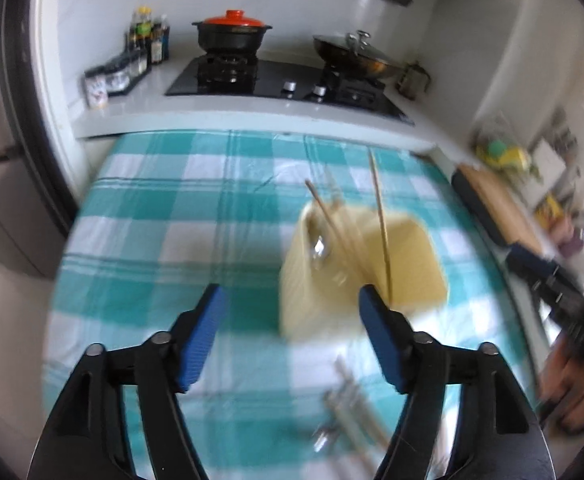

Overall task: Organize utensils
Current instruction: 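Withdraw both open tools back over the table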

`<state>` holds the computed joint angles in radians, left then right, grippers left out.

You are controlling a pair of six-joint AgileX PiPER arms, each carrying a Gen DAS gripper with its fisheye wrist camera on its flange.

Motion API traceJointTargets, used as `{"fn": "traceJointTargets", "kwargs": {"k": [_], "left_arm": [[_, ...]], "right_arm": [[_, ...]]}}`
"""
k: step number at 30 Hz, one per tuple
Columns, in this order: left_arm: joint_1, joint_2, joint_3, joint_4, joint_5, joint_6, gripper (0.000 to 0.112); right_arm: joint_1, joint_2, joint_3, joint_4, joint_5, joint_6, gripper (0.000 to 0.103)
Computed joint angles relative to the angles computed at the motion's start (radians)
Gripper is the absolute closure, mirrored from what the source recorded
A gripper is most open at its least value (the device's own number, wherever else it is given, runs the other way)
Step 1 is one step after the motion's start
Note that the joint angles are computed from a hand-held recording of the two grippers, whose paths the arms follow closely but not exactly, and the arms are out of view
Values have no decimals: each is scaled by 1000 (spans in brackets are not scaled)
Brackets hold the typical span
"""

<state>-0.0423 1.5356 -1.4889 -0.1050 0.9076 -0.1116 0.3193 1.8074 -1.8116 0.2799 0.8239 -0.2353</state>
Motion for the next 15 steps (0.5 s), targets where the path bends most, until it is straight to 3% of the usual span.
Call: {"fn": "traceJointTargets", "kwargs": {"k": [2,5,7,9,11,13,15], "left_arm": [[4,-141,165,18,-3,41,30],[-33,-317,383,82,0,39,28],[-104,-440,542,150,-13,-43,27],[-234,-554,705,239,-41,-238,26],[-365,-627,818,315,-67,-438,26],[-506,-666,904,388,-86,-638,26],[-656,-659,941,481,-70,-838,26]], "right_arm": [[-34,-135,168,8,9,-75,58],[-75,-334,428,-43,-3,-186,53],[-81,-469,626,-151,-73,-182,53],[-83,-589,818,-260,-148,-102,53],[-129,-701,996,-237,-179,-73,53],[-160,-798,1156,-213,-217,-29,53],[-120,-885,1274,-315,-249,140,53]]}}
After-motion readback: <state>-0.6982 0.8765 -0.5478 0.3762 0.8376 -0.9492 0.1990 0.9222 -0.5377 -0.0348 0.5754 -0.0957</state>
